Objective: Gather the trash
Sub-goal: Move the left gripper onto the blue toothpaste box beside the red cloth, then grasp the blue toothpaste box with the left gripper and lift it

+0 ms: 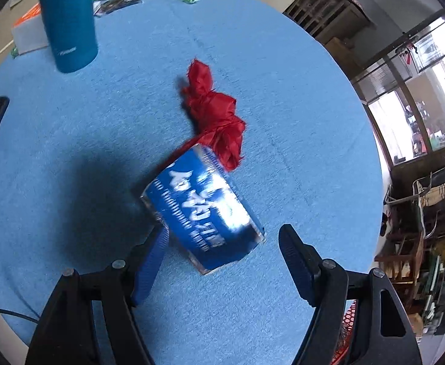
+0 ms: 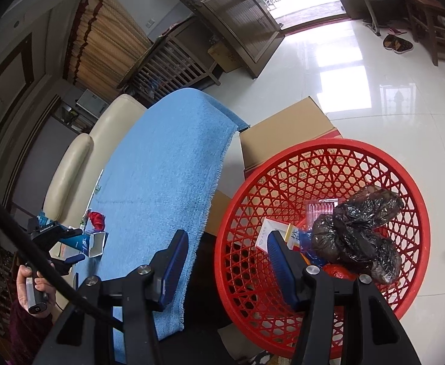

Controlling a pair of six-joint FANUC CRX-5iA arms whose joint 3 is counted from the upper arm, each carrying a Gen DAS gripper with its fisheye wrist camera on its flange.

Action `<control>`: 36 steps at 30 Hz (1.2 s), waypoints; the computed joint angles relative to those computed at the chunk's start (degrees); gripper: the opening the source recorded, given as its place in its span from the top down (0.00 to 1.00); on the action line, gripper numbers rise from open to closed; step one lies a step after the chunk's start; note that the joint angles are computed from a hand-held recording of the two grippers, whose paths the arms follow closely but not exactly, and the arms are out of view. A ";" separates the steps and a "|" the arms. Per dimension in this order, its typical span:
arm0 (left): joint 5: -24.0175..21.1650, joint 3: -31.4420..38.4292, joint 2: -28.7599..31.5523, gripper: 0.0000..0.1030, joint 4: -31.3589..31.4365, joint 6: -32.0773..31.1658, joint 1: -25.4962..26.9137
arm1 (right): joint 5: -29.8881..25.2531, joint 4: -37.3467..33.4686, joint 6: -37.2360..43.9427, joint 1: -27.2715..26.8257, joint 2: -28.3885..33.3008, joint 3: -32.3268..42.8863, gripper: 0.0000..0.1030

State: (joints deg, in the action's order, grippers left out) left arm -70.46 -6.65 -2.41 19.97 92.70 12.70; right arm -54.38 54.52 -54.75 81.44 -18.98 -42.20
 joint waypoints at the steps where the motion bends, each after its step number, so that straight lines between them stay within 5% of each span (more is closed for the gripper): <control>1: 0.19 0.33 0.37 0.27 -0.51 0.39 -0.39 | 0.15 -0.13 0.24 -0.06 0.13 0.12 0.43; 15: 2.81 -1.39 0.31 0.28 -2.22 -0.60 0.23 | 2.80 -0.32 6.09 -2.26 3.35 3.74 0.43; 29: -0.60 -6.72 -2.47 0.29 5.28 -8.28 8.52 | 6.49 -1.42 12.17 -4.32 7.66 8.43 0.43; 36: -0.53 -6.97 -1.54 0.29 7.89 -7.38 7.70 | 7.63 -2.00 13.55 -4.59 8.53 9.00 0.43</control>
